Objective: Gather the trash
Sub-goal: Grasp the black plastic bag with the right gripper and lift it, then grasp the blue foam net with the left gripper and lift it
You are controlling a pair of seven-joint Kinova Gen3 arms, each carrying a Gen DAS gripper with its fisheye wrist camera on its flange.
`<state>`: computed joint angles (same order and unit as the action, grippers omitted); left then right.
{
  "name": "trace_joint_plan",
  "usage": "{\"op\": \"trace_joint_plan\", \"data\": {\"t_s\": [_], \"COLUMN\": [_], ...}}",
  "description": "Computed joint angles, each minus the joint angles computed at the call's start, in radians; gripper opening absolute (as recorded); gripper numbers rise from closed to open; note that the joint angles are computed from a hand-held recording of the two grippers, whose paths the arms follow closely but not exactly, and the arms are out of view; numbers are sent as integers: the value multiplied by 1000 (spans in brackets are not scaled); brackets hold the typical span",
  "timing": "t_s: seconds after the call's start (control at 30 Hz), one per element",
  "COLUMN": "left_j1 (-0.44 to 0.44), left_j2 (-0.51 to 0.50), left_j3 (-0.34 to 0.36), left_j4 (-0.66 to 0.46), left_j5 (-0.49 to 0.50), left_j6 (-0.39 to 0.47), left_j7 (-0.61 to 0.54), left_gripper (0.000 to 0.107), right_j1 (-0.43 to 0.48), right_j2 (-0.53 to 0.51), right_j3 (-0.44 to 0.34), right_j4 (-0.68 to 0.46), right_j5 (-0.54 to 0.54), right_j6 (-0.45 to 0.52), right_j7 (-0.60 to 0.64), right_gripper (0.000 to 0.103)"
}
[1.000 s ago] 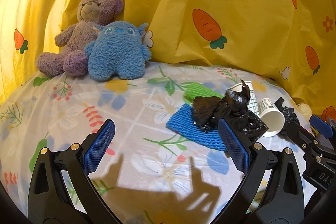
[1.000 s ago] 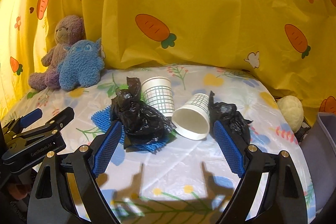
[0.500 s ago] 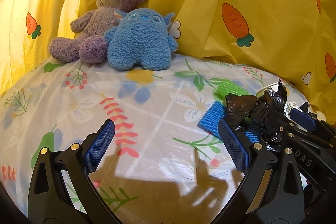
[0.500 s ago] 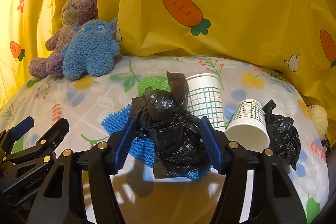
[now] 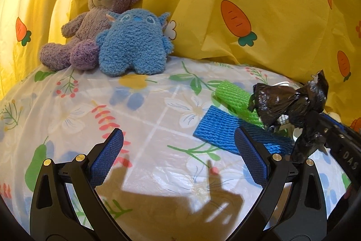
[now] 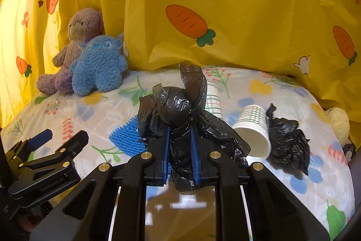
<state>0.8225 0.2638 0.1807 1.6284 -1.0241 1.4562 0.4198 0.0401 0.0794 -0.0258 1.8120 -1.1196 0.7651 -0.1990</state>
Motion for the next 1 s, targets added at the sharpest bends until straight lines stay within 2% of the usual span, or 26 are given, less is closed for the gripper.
{"op": "trace_joint_plan", "data": {"t_s": [0.13,0.23,0.43,0.67,0.7,0.77,0.83,0.9,1.0], "left_j1": [-3,-15,-50,-92,-102,-128,-147,-137,-127], "left_j2": [16,20,85,114,114,113,113,113,108], "left_j3": [4,-1,-36,-91,-95,-98,-103,-119,-133], "left_j4": [-33,-50,-144,-186,-188,-190,-191,-192,-184], "left_j5": [-13,-14,53,170,192,247,298,306,307], "left_j6": [-44,-125,-222,-335,-351,-385,-410,-409,-413], "left_j7": [-60,-115,-330,-469,-488,-534,-573,-571,-557], "left_gripper": [97,97,97,96,94,81,72,68,52], "right_j1": [53,84,132,178,185,193,200,204,209], "right_j2": [-19,-29,-15,2,4,8,10,10,11], "right_j3": [41,68,97,104,105,106,105,104,104], "right_j4": [15,25,12,3,2,1,0,0,-1], "right_j5": [-54,-86,-100,-102,-105,-106,-105,-104,-100], "right_j6": [43,64,117,159,164,170,176,179,185], "right_j7": [20,48,55,72,78,80,80,81,80], "right_gripper": [18,18,18,18,18,18,18,18,18]}}
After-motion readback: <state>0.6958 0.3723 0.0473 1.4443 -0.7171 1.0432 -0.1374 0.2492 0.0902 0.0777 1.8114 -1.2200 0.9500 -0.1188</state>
